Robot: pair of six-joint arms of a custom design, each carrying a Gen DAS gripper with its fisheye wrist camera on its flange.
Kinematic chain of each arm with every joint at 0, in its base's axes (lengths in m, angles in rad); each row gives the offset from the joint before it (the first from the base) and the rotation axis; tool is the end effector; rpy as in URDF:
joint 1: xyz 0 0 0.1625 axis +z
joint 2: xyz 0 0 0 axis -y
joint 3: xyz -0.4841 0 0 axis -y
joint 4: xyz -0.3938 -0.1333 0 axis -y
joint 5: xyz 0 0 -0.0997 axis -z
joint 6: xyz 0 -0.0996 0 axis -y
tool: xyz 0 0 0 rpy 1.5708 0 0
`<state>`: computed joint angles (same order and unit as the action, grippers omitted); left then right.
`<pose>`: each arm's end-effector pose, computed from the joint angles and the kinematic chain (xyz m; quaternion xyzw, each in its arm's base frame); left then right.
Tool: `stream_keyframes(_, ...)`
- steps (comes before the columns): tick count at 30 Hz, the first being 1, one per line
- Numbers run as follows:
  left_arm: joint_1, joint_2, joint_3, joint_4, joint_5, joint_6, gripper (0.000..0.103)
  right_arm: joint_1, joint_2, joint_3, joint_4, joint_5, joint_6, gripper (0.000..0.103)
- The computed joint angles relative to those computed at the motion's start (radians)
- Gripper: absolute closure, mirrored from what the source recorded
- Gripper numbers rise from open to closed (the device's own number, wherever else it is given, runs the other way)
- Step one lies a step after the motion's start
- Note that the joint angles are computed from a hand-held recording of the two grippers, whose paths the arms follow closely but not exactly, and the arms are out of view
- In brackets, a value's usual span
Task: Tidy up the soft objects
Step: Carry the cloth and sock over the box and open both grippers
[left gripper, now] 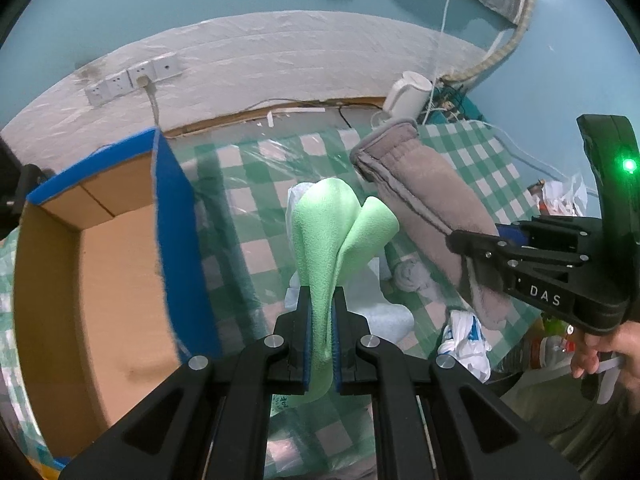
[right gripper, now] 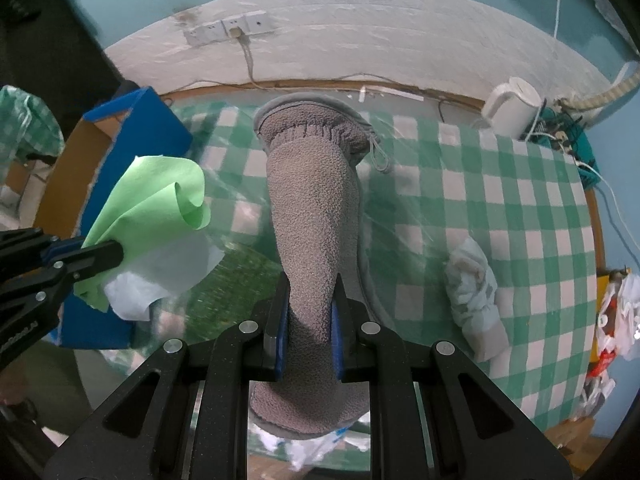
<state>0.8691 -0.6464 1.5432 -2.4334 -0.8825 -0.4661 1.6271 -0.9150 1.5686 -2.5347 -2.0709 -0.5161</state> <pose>-0.3206 -0.6838 0.0661 0.1163 0.9340 -0.1725 0.2903 0.1265 -0.7235 0.2539 0.2336 -0.9291 0.0901 0.2722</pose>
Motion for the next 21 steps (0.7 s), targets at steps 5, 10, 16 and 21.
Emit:
stream_keyframes(5,-0.006,-0.033,0.024,-0.002,0.020,-0.021,0.095,0.031,0.002,-0.003,0.006,0.026,-0.003,0.088)
stream_keyframes(10,-0.013,-0.063,0.047,-0.010,0.042,-0.041,0.095,0.067,0.007,-0.007,0.013,0.057,-0.012,0.088)
stream_keyframes(16,-0.017,-0.104,0.082,-0.023,0.077,-0.059,0.095,0.101,0.019,-0.017,0.031,0.088,-0.003,0.088)
stream_keyframes(21,-0.019,-0.144,0.119,-0.041,0.104,-0.077,0.095,0.137,0.040,-0.027,0.031,0.102,-0.003,0.088)
